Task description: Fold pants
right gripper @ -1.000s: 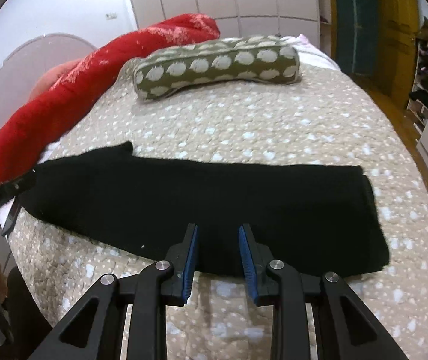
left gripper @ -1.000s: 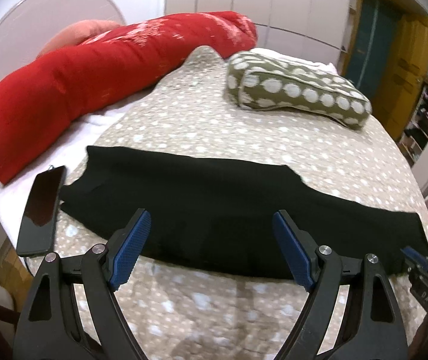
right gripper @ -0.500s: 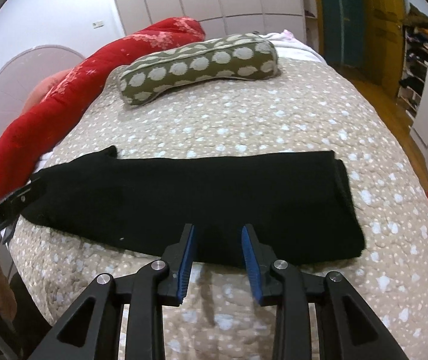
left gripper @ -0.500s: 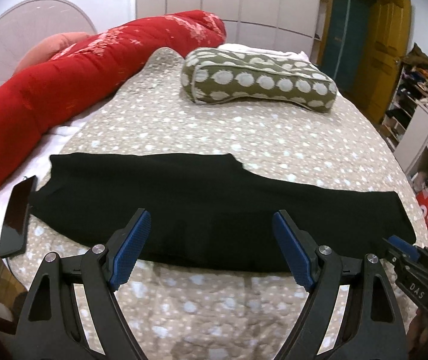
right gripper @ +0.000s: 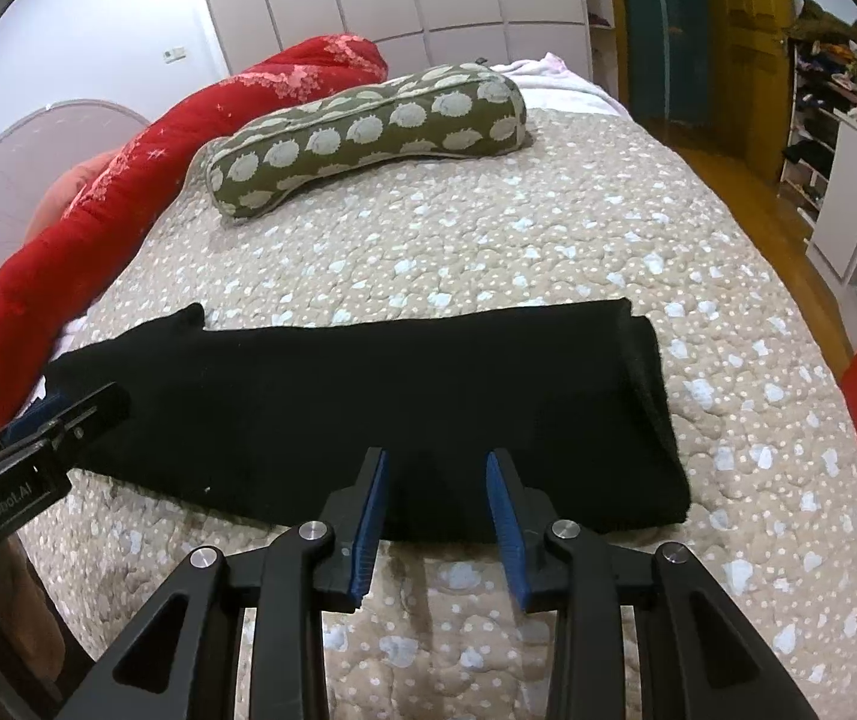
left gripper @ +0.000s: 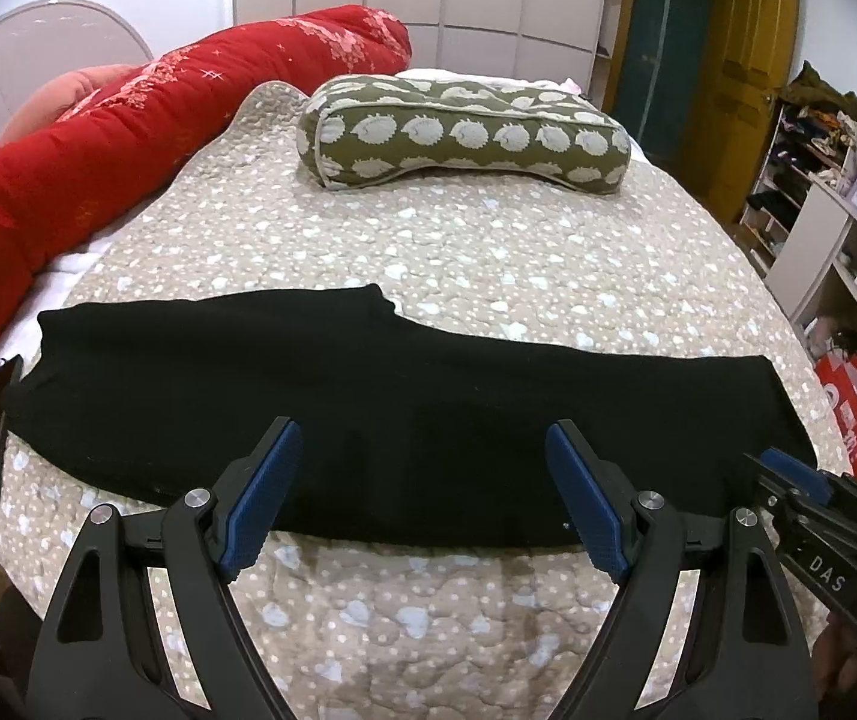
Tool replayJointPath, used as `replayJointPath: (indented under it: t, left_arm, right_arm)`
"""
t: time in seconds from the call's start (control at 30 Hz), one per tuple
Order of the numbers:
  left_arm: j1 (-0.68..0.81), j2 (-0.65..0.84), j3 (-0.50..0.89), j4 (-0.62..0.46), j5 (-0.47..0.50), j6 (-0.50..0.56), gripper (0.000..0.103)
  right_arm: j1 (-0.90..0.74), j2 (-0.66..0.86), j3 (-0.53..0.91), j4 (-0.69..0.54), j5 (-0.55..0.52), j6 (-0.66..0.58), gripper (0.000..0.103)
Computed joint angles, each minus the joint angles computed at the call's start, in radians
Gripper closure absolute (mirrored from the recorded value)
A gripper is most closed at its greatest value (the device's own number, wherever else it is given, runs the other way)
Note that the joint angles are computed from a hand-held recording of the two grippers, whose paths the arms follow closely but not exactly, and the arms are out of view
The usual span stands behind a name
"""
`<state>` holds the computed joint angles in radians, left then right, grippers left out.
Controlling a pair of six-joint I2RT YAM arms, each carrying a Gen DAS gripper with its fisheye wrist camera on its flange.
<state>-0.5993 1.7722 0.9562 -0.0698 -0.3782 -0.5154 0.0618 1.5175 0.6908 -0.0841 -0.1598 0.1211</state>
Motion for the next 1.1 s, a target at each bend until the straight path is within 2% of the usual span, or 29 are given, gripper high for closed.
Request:
replayJointPath:
  t: [0.4, 1.1]
  left_arm:
    - [-0.004, -0.005, -0.012, 0.004, 0.009, -0.017, 0.020]
    - [-0.028, -0.016, -0.018, -0.009, 0.001, -0.035, 0.020]
  right_arm:
    - [0.063, 0.014, 0.018, 0.006, 0.053, 0.034, 0.070]
    - [0.071, 0.017, 0.028, -0.017, 0.054, 0.028, 0.068]
